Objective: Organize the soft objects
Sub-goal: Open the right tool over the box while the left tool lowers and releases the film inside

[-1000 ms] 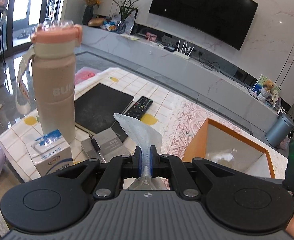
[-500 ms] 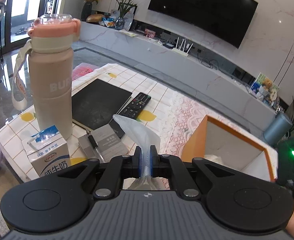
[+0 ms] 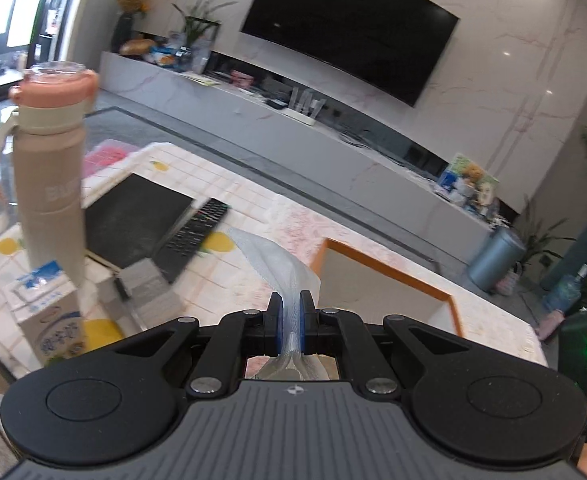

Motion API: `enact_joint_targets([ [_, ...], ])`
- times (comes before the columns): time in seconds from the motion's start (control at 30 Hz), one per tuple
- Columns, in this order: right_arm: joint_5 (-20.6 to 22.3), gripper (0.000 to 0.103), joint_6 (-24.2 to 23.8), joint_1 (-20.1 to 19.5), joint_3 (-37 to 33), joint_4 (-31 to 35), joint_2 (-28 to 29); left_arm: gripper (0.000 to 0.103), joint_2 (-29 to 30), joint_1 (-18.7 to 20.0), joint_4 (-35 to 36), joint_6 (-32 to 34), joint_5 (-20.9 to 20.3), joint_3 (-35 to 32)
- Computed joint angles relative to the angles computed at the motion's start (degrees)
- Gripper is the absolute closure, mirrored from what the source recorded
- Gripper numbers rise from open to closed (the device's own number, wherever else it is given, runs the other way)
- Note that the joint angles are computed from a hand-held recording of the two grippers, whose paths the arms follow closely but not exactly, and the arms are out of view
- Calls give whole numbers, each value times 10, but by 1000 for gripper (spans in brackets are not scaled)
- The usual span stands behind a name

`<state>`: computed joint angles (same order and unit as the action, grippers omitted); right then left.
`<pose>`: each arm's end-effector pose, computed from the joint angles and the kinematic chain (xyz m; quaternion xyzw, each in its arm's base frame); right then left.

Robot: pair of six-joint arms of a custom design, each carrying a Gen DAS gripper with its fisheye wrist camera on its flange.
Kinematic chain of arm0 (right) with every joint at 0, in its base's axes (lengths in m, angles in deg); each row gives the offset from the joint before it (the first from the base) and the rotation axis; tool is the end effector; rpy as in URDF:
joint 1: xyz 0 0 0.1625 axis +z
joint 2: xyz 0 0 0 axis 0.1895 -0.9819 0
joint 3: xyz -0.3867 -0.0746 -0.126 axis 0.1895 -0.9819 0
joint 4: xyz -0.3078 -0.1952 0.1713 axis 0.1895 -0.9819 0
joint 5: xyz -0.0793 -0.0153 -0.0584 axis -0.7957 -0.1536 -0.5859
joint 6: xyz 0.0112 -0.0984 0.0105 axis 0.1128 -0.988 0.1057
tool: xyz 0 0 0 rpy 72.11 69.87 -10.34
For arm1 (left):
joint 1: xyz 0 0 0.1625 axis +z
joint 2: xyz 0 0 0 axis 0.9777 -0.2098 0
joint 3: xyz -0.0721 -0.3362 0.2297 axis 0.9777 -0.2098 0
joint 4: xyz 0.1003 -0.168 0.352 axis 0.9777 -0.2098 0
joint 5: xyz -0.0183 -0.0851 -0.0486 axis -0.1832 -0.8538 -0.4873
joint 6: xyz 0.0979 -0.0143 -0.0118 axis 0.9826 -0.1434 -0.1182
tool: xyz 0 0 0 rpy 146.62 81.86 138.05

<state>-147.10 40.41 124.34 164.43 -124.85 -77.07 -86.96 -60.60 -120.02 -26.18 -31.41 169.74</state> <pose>0.3950 -0.3105 0.1255 0.1652 -0.8925 0.2476 0.3388 -0.1892 -0.2794 0.3718 0.1395 0.8907 -0.4075 0.1455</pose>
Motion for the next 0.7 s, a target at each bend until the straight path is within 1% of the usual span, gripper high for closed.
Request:
enact_joint_targets([
  [0.13, -14, 7, -28, -1, 5, 12, -21, 96, 18, 11, -60, 41, -33, 8],
  [0.2, -26, 7, -38, -3, 5, 16, -28, 96, 40, 18, -80, 71, -37, 9],
  [0.27, -42, 5, -43, -5, 14, -16, -26, 96, 67, 28, -57, 66, -40, -6],
  [0.3, -50, 5, -39, -5, 20, -25, -23, 96, 78, 30, -52, 77, -44, -13],
  [0.33, -47, 5, -47, -6, 30, -40, -24, 96, 90, 33, -56, 94, -48, -20],
  [0.4, -28, 5, -89, -9, 61, -104, -28, 96, 120, 38, -69, 124, -62, -38],
  [0.5, 22, 5, -113, -21, 89, -101, -53, 96, 174, 48, -116, 203, -94, -61],
  [0.57, 41, 7, -141, -23, 110, -140, -70, 96, 211, 56, -158, 247, -111, -68],
  [0.63, 67, 7, -144, -27, 122, -152, -92, 96, 249, 70, -203, 270, -134, -72],
  [0.7, 72, 7, -137, -25, 129, -166, -105, 96, 270, 84, -247, 258, -160, -67],
])
